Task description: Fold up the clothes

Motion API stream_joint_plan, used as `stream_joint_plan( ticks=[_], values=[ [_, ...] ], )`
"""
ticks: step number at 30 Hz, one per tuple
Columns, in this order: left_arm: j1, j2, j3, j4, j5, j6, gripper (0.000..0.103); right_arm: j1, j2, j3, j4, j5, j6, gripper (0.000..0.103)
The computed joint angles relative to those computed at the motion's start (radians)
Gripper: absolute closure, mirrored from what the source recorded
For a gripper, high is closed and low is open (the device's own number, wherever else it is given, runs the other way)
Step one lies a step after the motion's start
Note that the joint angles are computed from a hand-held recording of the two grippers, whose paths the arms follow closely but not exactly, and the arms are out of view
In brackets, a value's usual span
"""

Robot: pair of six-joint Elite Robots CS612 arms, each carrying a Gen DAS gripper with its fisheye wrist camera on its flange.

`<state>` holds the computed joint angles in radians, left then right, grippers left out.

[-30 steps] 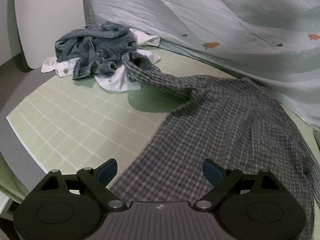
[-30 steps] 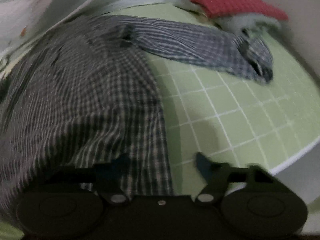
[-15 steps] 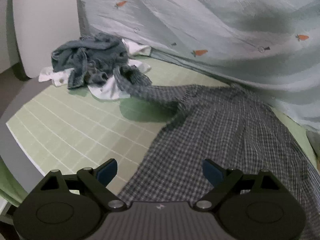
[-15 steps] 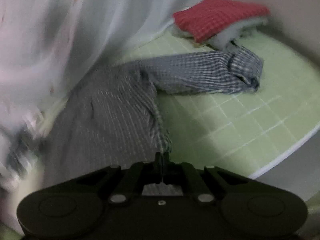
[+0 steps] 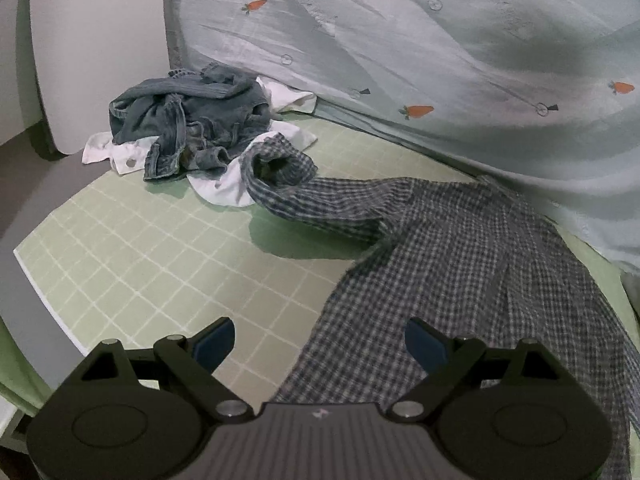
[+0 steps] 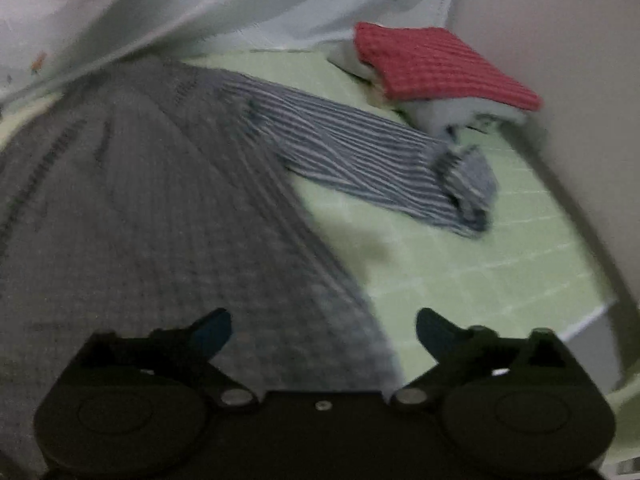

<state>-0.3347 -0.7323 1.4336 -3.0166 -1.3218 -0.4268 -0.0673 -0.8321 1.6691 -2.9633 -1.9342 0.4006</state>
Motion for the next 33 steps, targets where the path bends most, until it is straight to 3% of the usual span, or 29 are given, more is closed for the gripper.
stream_joint_plan(
  ticks=[9, 17, 23, 26, 33],
  values=[
    [0.067, 0.045, -0.116, 0.053, -0.046, 0.064, 0.011, 0.052, 0.093, -0.202, 0.157, 0.035, 0.083, 0.001],
    [0.133, 0.115, -0.262, 0.122, -0.086, 0.117, 0.011, 0.1, 0.205, -0.399, 0.299, 0.032, 0.17, 0.001],
    [0.177, 0.198, -0.426, 0.213, -0.098, 0.064, 0.011, 0.124, 0.292, -0.546, 0.351, 0.006, 0.244, 0.0],
    [0.195, 0.253, -0.538, 0.28, -0.151, 0.047, 0.011, 0.131, 0.325, -0.613, 0.388, -0.015, 0.274, 0.0],
    [0.202, 0.4, -0.814, 0.416, -0.291, 0.172, 0.011, 0.149, 0.361, -0.662, 0.387, -0.101, 0.327, 0.0]
  ],
)
